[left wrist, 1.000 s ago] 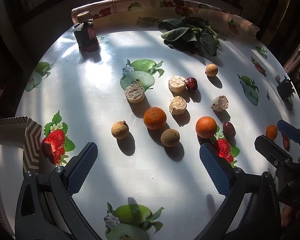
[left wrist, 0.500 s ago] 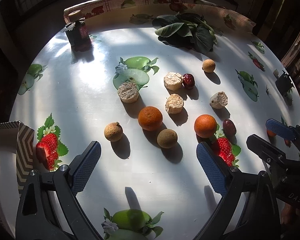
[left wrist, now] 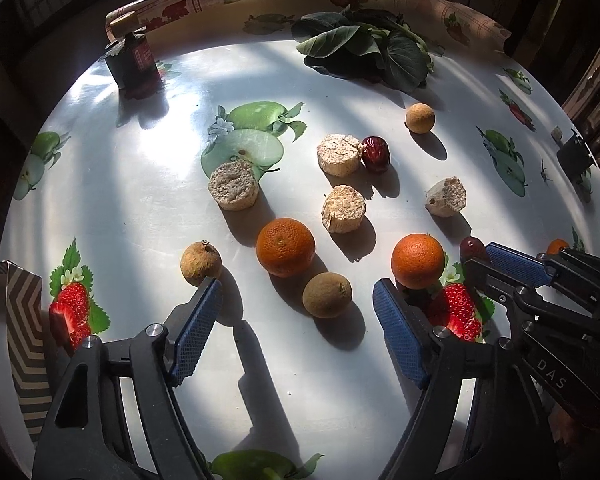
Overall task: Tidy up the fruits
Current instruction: 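Close the right gripper on the red date while the left gripper grasps a brown round fruit, then carry the date with the right gripper into the striped box while the left releases the brown fruit there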
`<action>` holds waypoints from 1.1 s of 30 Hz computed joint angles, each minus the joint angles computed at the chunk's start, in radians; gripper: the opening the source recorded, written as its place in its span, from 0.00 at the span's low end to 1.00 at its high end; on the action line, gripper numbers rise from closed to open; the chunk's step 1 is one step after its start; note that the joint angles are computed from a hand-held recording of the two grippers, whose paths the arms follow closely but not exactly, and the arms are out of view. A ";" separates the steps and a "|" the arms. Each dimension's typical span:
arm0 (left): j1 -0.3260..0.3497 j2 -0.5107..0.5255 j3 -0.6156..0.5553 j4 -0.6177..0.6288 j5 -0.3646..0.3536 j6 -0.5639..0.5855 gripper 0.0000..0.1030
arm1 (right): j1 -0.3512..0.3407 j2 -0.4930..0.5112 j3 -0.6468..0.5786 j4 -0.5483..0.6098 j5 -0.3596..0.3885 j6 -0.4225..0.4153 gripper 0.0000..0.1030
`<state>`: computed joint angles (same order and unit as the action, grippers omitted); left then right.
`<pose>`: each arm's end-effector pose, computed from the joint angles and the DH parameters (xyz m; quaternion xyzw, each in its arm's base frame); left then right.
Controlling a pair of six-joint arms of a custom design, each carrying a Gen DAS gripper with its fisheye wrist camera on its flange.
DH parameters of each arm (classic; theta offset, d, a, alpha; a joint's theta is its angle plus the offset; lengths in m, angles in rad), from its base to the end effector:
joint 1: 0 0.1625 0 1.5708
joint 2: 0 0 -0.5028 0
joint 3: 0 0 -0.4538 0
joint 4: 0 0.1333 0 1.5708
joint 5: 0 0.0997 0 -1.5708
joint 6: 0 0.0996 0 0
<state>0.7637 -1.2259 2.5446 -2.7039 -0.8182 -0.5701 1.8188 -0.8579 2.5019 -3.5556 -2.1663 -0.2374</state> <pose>-0.1264 -0.3998 0.1064 0.1433 0.9155 -0.1660 0.3373 0.1775 -0.3854 0.0459 0.1781 -0.9265 0.1636 0.2883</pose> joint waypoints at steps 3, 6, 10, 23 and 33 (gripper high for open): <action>0.006 0.015 0.002 -0.023 -0.003 0.016 0.41 | -0.003 0.011 -0.004 -0.008 -0.009 -0.024 0.18; 0.008 0.009 0.004 -0.025 -0.004 0.019 0.23 | -0.003 0.006 0.003 -0.012 -0.008 -0.031 0.18; 0.010 -0.031 0.010 0.004 -0.019 -0.003 0.23 | 0.002 -0.020 0.020 -0.015 0.017 -0.011 0.18; -0.068 -0.296 0.048 0.253 0.001 -0.170 0.23 | 0.126 -0.032 0.002 0.041 0.071 0.021 0.17; -0.115 -0.623 0.036 0.752 0.095 -0.411 0.23 | 0.232 0.038 -0.081 0.111 0.181 0.032 0.17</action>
